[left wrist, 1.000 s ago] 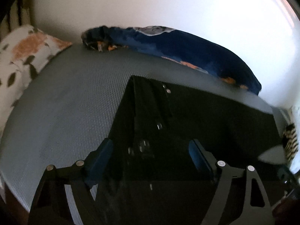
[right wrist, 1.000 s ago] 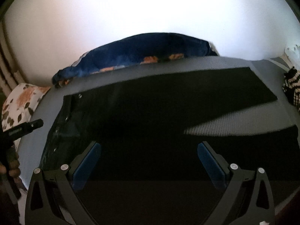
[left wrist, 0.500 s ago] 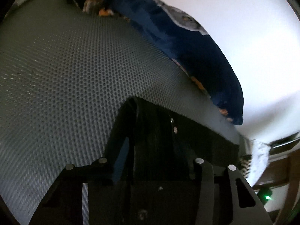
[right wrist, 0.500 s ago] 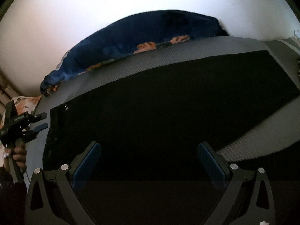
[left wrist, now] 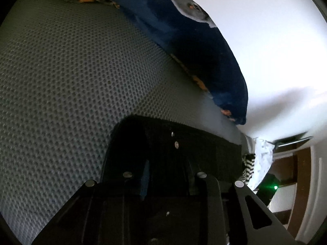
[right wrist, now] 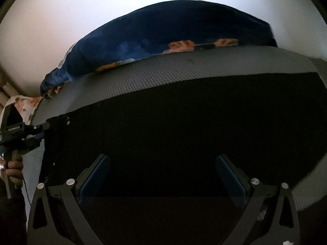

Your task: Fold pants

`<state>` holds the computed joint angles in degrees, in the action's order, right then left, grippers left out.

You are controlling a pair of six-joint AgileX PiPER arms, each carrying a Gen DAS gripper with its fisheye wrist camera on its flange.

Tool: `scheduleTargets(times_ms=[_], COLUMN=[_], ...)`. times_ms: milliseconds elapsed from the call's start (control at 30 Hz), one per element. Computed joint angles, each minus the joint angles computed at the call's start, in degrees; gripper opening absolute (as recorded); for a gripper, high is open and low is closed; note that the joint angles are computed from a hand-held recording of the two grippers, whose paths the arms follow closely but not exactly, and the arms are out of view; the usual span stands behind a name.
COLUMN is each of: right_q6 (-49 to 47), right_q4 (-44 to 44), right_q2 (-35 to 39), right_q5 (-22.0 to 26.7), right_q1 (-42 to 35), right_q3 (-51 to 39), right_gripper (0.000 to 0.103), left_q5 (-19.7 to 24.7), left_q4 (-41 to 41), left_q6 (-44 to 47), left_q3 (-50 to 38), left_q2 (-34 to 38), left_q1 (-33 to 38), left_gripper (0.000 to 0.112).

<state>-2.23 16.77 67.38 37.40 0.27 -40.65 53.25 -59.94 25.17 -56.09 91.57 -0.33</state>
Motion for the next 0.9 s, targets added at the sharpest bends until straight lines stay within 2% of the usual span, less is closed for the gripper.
scheduleTargets(times_ms=[133, 267, 300, 367, 433, 500, 667, 900], right_q6=[-4.31, -14.53, -16.35, -18.88, -21.91, -26.33, -41.61, -50.39], right_q4=[1.88, 7.86, 8.77, 8.95, 8.87, 9.21, 12.11, 8.45], right_q2=[4.32, 7.76, 8.57, 10.01, 11.65, 13.65, 20.07, 30.12], right_q5=[-1.71, -0.99, -0.93, -0.49, 0.47, 2.69, 12.12, 26.82], right_q1=[0.66, -1.13, -1.49, -2.29, -3.18, -4.47, -9.41, -11.42], right_q3=[-2.09, -4.88, -5.67, -7.44, -9.72, -12.55, -21.8, -37.92], right_gripper=[0.102, 0.102, 0.102, 0.102, 0.102, 0.102, 0.102, 0.102], left_q5=[-1.1, -3.35, -4.02, -6.98, -8.31, -9.34, -10.63, -11.46], left_q4=[-3.34, -6.6, -6.83, -4.14, -3.48, -4.52, -5.07, -6.33], left_q6=[0.69, 1.36, 1.26, -0.76, -0.14, 1.77, 5.59, 10.47], left_q3=[-2.6, -4.2, -4.28, -4.74, -4.19, -2.98, 0.11, 3.94], left_q2=[4.65, 8.57, 8.8, 7.98, 6.36, 3.44, -6.79, -16.06], left_q1=[-1.67, -4.07, -4.66, -6.93, -7.94, -8.93, -11.84, -15.37], left_gripper=[0.027, 0.027, 0.025, 0.011, 0.009, 0.009, 0.009, 0.009])
